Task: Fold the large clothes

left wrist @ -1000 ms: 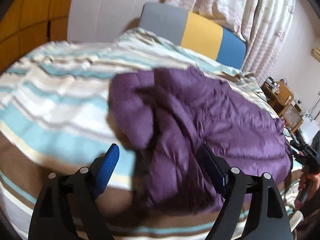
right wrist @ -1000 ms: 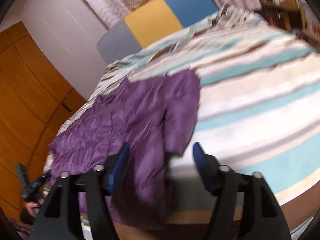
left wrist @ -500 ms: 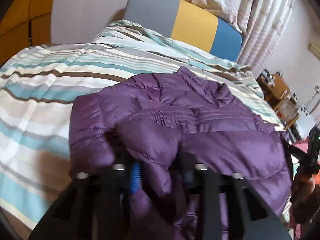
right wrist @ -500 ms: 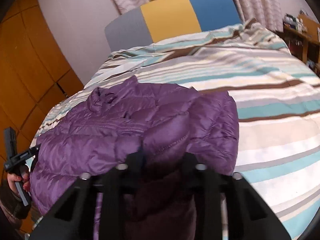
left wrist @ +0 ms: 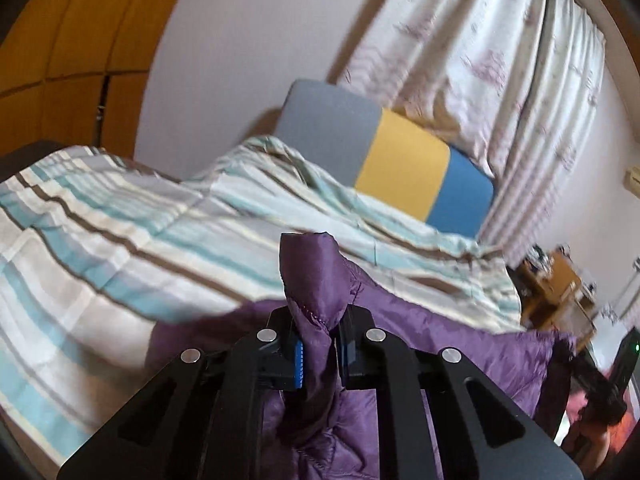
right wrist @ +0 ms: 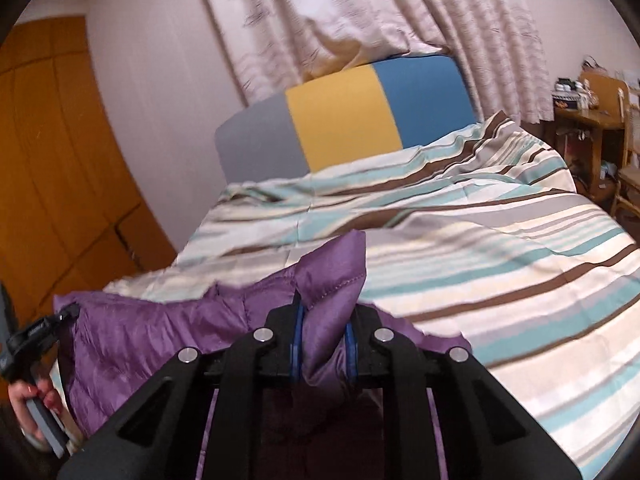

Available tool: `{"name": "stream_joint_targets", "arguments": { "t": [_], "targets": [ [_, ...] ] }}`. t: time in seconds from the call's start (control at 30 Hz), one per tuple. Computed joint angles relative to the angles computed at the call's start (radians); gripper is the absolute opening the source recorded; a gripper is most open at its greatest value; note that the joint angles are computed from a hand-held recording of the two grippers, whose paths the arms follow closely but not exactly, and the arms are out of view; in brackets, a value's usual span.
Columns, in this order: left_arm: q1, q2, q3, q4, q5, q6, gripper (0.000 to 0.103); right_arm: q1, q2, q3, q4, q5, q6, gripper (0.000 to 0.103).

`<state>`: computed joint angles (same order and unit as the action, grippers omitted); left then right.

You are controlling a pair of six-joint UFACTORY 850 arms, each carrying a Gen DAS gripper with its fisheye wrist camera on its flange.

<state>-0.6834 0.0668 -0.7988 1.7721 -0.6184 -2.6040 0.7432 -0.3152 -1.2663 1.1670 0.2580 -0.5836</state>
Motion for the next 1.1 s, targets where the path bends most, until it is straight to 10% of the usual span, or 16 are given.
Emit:
{"name": "stream_joint_targets", "arguments": {
  "t": [0.13, 0.5, 0.73, 0.9, 1.1],
  "targets": [
    [0.013, -0.098, -0.084, -0.044, -0.084, 0.062, 0.012, -0.017, -0.073, -0.075, -0.012, 0.022, 0.043, 0.015],
    [0.072, -0.315, -0.222, -0.184, -0.132, 0.188, 0.012, -0.016, -0.318, -0.309, 0.453, 0.112, -0.602, 0.017],
    [0.107, -0.389, -0.261, -0.229, -0.076, 0.222, 0.012, -0.043, -0.412, -0.388, 0.792, 0.105, -0.863, 0.021],
    [0.176, -0.42, -0.272, -0.293, 0.109, 0.243, 0.014, -0.055, -0.475, -0.473, 1.109, 0.146, -1.173, 0.028],
    [0.187, -0.421, -0.265, -0.285, 0.153, 0.216, 0.018, -0.048, -0.5, -0.507, 1.138, 0.198, -1.221, 0.032]
  ]
}}
